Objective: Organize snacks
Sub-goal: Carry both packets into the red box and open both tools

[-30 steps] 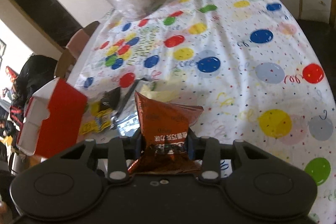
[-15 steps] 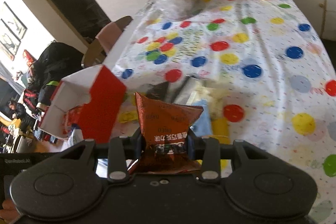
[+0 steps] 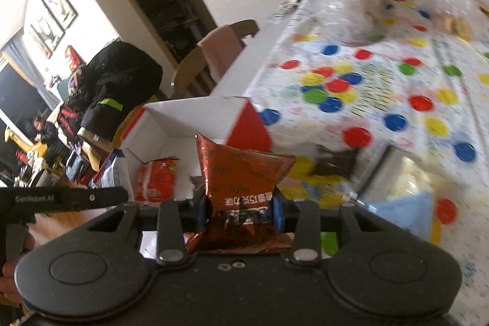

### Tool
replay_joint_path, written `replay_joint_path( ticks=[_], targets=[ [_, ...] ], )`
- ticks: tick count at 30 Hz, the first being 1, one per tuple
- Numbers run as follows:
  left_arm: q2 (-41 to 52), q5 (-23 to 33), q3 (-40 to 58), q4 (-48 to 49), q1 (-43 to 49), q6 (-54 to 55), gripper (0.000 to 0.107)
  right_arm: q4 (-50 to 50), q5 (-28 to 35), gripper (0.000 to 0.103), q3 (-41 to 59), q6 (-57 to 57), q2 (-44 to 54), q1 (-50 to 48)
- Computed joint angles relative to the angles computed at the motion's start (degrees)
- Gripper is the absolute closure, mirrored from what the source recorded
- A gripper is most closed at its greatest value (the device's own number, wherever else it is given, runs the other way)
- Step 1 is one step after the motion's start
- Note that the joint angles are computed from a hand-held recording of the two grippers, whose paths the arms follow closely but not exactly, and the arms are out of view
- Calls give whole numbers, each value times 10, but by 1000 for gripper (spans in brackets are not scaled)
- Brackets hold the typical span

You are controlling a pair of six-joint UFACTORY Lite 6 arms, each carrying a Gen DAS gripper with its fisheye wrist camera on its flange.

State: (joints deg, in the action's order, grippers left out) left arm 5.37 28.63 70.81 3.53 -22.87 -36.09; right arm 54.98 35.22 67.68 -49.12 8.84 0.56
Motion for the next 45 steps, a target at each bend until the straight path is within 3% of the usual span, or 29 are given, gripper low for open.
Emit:
replay_joint_path(
  ticks=[6, 11, 17, 21, 36, 40, 45],
  targets=[
    [66, 15, 55, -19, 95, 104, 61, -56, -67, 65, 107, 99, 94, 119],
    [156, 45, 127, 10, 138, 153, 61, -167, -109, 65, 218, 220, 188, 194],
    [222, 58, 163, 12, 155, 200, 61, -366, -88, 65, 385, 409, 332, 261],
    [244, 53, 164, -3, 162, 226, 61, -445, -57, 65, 450, 487, 392, 283],
    [231, 25, 128, 15, 156, 242, 61, -524, -40, 61, 471, 551, 430, 320],
    [215, 13, 110, 6, 162, 248, 55, -513, -40, 59, 469, 547, 429, 316],
    [183, -6, 77, -5, 165, 253, 47, -501, -54, 45, 439, 544, 406, 311]
  ],
)
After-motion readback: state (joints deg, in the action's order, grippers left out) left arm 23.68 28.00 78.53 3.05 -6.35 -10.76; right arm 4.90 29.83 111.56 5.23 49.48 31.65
